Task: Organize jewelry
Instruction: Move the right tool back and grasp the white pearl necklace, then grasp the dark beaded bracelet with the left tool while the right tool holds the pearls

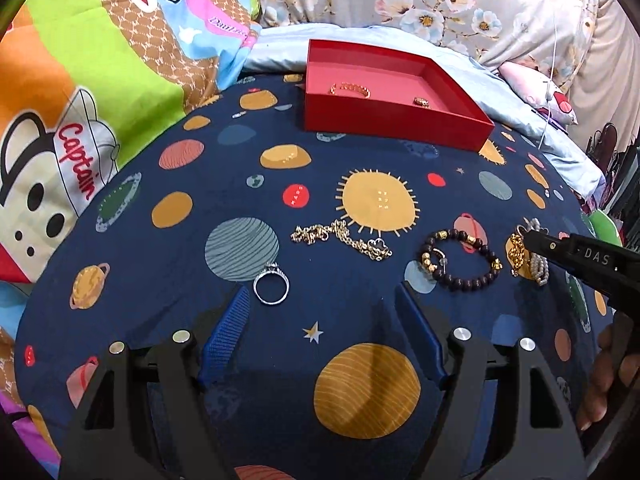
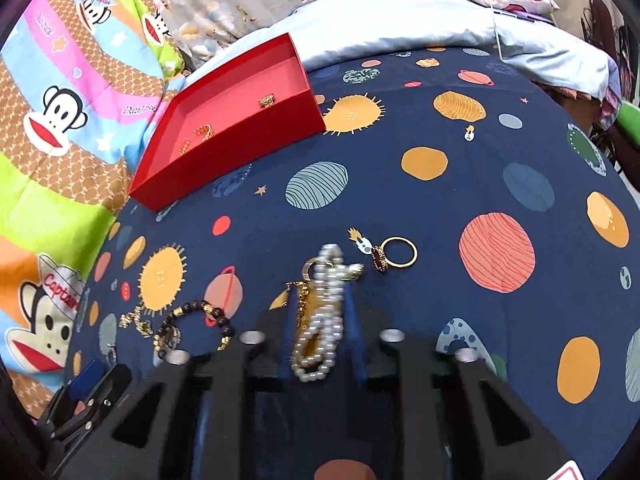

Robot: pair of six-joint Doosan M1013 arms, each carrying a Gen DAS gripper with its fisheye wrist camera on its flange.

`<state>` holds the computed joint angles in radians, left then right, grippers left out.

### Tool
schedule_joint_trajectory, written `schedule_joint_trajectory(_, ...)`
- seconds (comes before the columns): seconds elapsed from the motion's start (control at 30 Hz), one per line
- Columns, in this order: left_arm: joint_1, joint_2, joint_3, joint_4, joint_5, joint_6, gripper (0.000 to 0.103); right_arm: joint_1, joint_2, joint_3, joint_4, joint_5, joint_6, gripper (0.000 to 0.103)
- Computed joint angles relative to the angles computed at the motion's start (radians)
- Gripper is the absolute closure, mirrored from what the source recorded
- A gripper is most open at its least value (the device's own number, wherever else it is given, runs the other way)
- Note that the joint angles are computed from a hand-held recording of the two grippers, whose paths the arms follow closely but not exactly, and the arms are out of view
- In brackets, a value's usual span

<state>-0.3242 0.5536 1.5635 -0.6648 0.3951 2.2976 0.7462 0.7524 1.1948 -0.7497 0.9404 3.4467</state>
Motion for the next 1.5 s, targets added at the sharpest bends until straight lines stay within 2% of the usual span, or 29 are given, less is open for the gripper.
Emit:
schedule_joint_trajectory(0.2, 0.006, 0.007, -0.009, -0.004, 0.024, -0.016, 0.030, 0.012, -0.008, 0.017, -0.039, 0.002, 0.029, 0.090)
schedule_joint_trajectory(0.37, 0.008, 0.006, -0.006, -0.028, 0.023, 0.006, 0.030, 0.038, -0.024, 0.046, -0.140, -0.005, 0.088, 0.090)
schedule_joint_trajectory(0.53, 0.005, 0.001, -0.001, -0.033, 0.020, 0.018, 0.030, 0.064, -0.020, 0.033, -0.168, 0.033, 0.044, 0.090)
schedule_joint_trajectory(0.7, 0.003, 0.000, -0.011, -0.105, 0.080, 0.066, 0.030, 0.072, -0.012, 0.022, -0.149, 0.042, 0.002, 0.090)
schedule_joint_trajectory(0.87, -0.011, 0.012, -0.038, -0.126, 0.127, 0.069, 0.033, 0.068, -0.019, 0.045, -0.140, 0.014, 0.041, 0.090)
schedule_joint_trajectory(1.17, -0.040, 0.044, -0.085, -0.057, 0.145, -0.010, 0.052, 0.061, -0.029, 0.067, -0.140, -0.021, 0.078, 0.090)
schedule_joint_trajectory(1.43, -0.047, 0.042, -0.079, -0.059, 0.147, 0.018, 0.079, 0.056, -0.029, 0.068, -0.121, -0.031, 0.081, 0.090)
schedule_joint_trajectory(1.47, -0.048, 0.042, -0.079, -0.062, 0.151, 0.026, 0.086, 0.055, -0.029, 0.068, -0.119, -0.033, 0.078, 0.090)
schedule_joint_trajectory(1.5, -0.049, 0.042, -0.078, -0.058, 0.151, 0.028, 0.087, 0.055, -0.028, 0.067, -0.117, -0.034, 0.076, 0.090)
